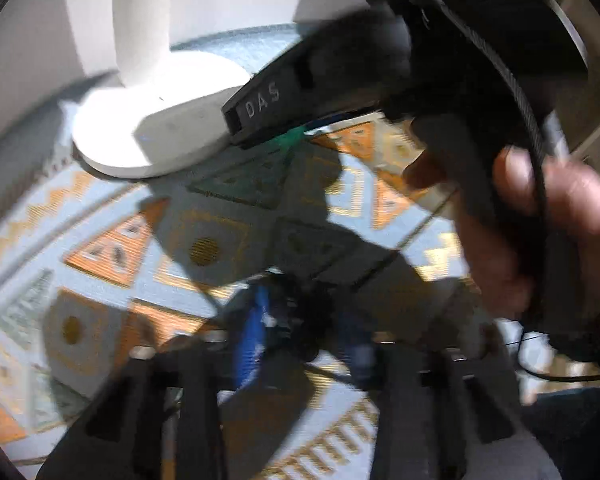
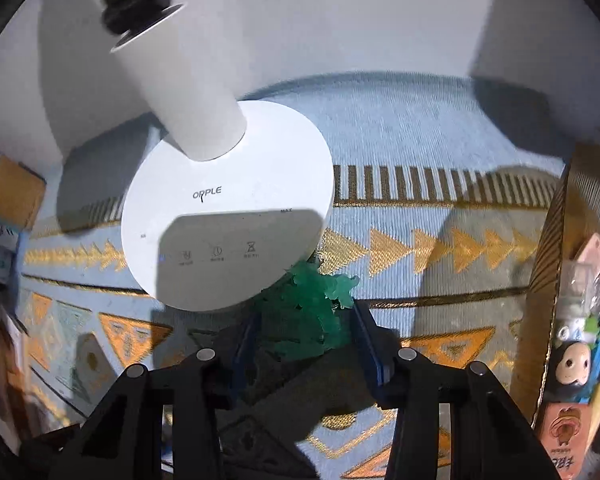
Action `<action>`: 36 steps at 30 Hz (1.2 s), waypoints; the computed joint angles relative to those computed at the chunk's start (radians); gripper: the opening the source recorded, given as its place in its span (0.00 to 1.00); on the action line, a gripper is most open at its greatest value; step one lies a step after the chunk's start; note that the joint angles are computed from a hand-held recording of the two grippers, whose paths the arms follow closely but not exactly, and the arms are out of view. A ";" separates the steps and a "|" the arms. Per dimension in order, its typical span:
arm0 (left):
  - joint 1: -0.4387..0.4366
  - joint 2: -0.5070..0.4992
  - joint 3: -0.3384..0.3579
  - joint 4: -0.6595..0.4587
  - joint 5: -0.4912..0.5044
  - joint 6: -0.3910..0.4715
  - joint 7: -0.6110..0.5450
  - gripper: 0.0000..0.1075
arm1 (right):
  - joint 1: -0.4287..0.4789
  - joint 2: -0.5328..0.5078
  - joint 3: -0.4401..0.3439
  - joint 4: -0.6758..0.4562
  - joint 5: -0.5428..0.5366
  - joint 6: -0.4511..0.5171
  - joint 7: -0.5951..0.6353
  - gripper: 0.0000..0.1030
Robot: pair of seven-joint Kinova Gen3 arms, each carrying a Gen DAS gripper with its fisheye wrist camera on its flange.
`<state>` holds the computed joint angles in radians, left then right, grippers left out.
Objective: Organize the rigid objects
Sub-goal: 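Grasp the green figure with the right tool while the left tool grasps the black figure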
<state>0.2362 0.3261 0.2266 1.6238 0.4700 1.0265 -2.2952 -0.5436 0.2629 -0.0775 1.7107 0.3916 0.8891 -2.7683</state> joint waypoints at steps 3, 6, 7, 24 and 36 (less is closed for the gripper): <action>0.002 -0.008 -0.031 0.004 0.024 0.013 -0.009 0.22 | 0.028 -0.053 -0.009 0.060 -0.033 -0.064 0.005 0.36; -0.051 -0.012 -0.014 -0.001 0.039 0.048 -0.016 0.22 | 0.019 -0.100 -0.020 0.104 -0.024 -0.076 -0.030 0.36; -0.064 -0.002 -0.017 -0.011 0.054 0.071 -0.011 0.22 | 0.014 -0.114 -0.029 0.116 -0.021 -0.071 -0.043 0.36; -0.103 -0.049 -0.051 0.022 0.050 0.132 -0.008 0.22 | -0.075 -0.269 -0.216 0.269 -0.027 0.016 -0.335 0.36; -0.039 -0.077 -0.060 0.044 -0.069 0.105 0.087 0.40 | -0.029 -0.418 -0.259 0.423 -0.111 -0.058 -0.542 0.68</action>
<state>0.1969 0.2492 0.1671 1.6676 0.4009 1.1310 -2.2078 -0.5730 -0.1548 -0.3361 2.1338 0.2801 0.8315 -3.3102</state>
